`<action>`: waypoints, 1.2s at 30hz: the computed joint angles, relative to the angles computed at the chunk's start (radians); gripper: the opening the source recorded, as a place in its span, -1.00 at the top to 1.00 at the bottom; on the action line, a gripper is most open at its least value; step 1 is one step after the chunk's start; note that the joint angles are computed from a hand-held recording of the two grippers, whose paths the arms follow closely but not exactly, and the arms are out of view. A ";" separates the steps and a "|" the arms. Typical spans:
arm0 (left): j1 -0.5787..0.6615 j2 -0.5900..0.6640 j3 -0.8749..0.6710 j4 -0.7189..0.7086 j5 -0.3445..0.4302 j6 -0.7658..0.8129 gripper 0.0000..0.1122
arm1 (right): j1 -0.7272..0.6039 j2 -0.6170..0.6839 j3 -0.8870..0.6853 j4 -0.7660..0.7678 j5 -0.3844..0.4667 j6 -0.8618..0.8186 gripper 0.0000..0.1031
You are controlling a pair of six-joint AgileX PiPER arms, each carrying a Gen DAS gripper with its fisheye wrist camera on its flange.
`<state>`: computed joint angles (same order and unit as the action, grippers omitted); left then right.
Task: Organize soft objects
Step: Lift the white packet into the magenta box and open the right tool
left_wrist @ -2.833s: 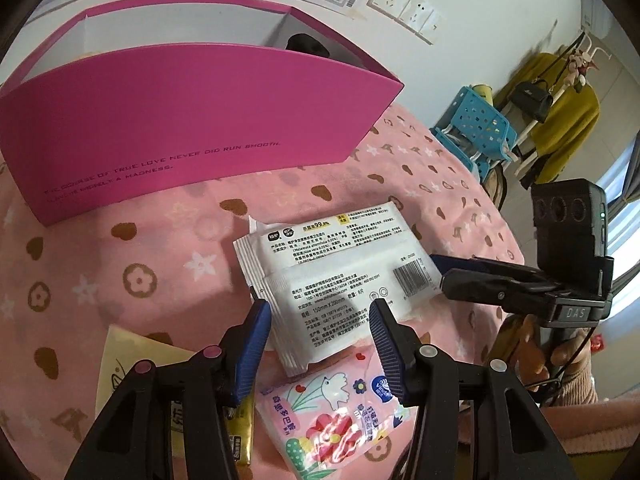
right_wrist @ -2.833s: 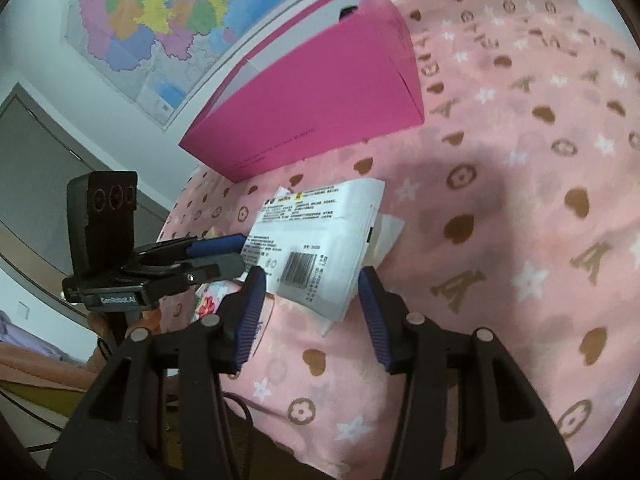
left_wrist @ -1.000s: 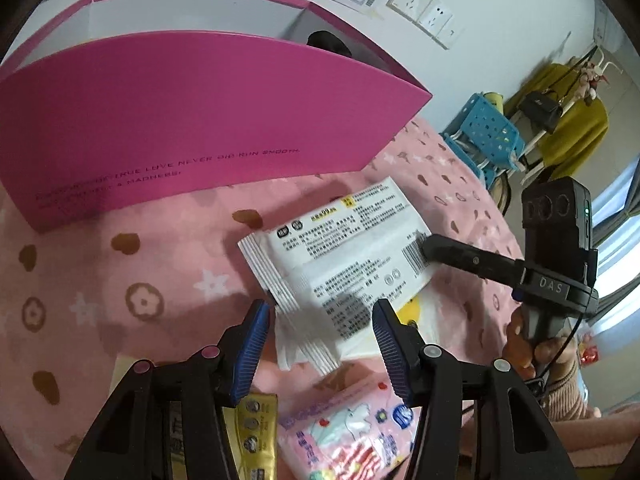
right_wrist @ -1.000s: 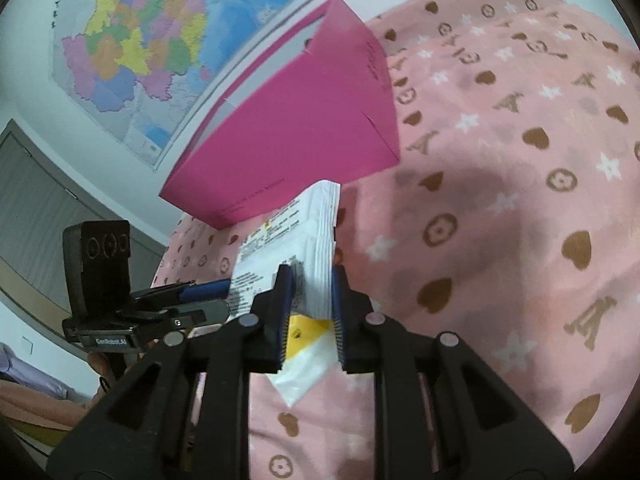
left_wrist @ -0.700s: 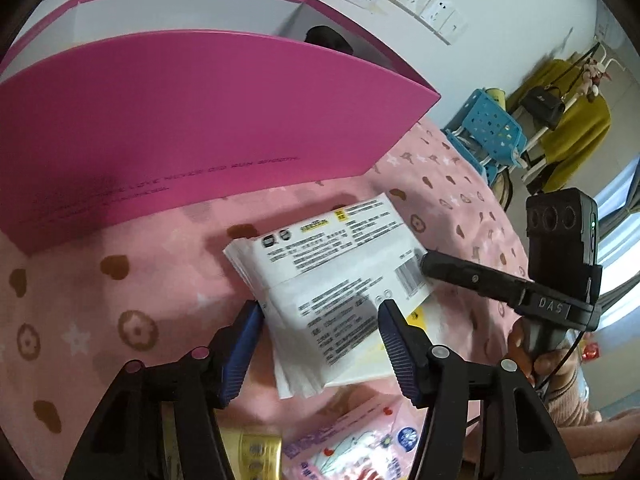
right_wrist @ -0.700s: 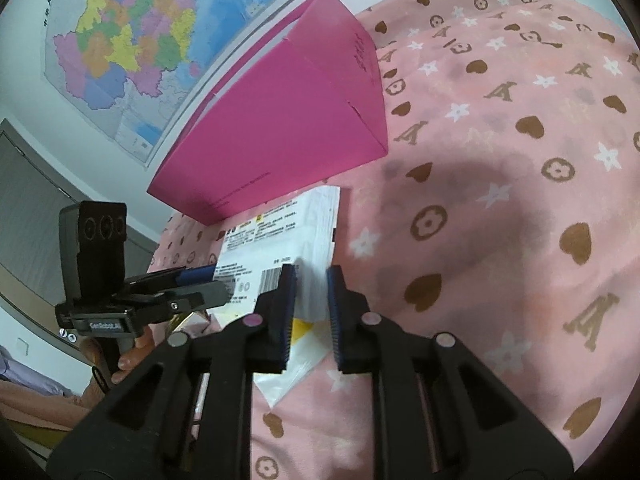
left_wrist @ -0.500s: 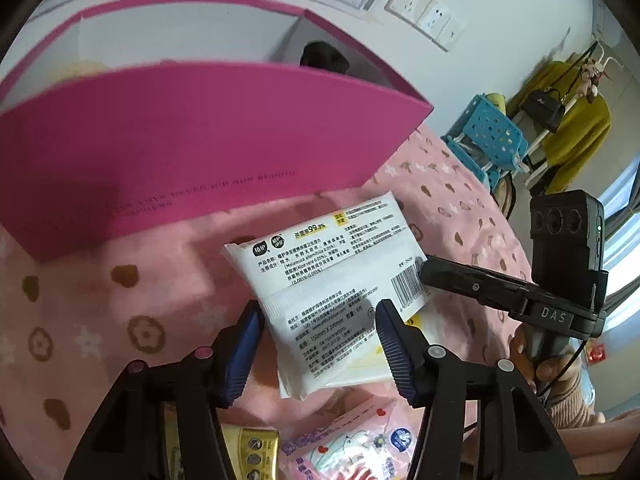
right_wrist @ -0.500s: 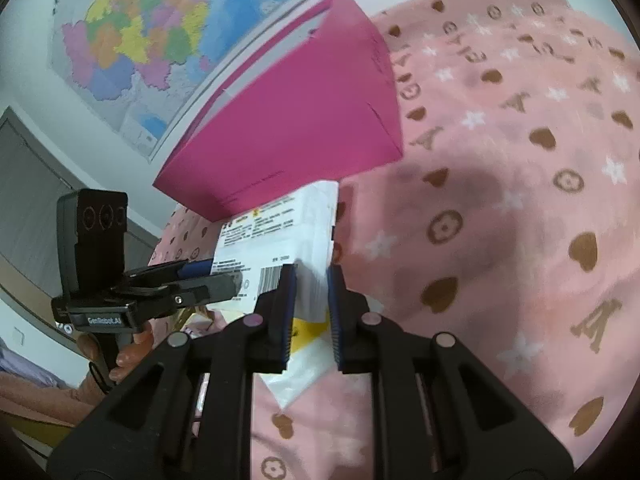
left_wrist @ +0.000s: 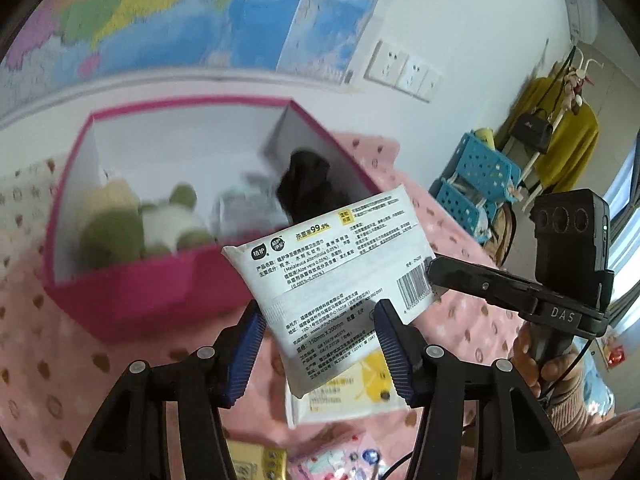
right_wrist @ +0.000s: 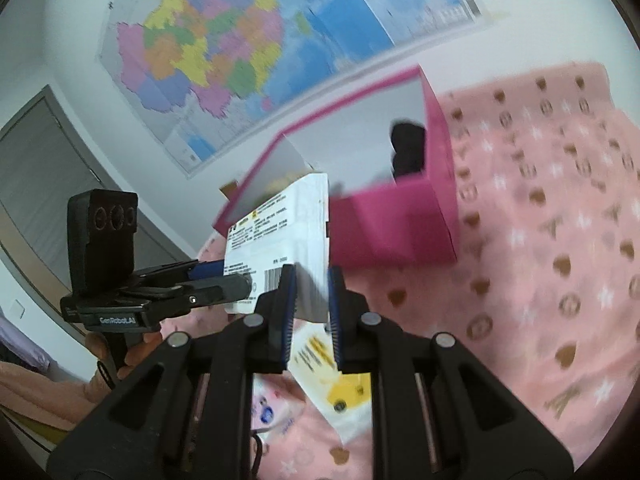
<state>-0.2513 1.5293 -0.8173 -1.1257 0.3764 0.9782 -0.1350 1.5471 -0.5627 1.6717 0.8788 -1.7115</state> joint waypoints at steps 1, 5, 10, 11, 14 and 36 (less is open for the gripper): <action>0.003 0.007 -0.028 0.042 0.003 -0.040 0.00 | 0.006 -0.003 -0.023 -0.005 -0.004 0.014 0.66; 0.027 0.048 -0.126 0.143 0.018 -0.130 -0.01 | 0.045 -0.001 -0.112 -0.027 -0.046 0.066 0.66; 0.075 0.138 -0.249 0.192 0.069 -0.188 -0.03 | 0.076 0.066 -0.239 -0.051 -0.075 0.130 0.66; 0.080 0.160 -0.275 0.215 0.078 -0.214 -0.03 | 0.081 0.091 -0.272 -0.061 -0.079 0.150 0.66; 0.090 0.212 -0.342 0.257 0.092 -0.265 -0.03 | 0.104 0.144 -0.344 -0.087 -0.116 0.194 0.66; 0.095 0.433 -0.581 0.604 0.077 -0.655 -0.07 | 0.203 0.301 -0.559 -0.236 -0.345 0.409 0.36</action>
<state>-0.1559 1.9622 -1.3983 -0.5222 0.4530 0.3237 0.0677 1.8481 -1.1214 1.4357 0.5342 -1.3024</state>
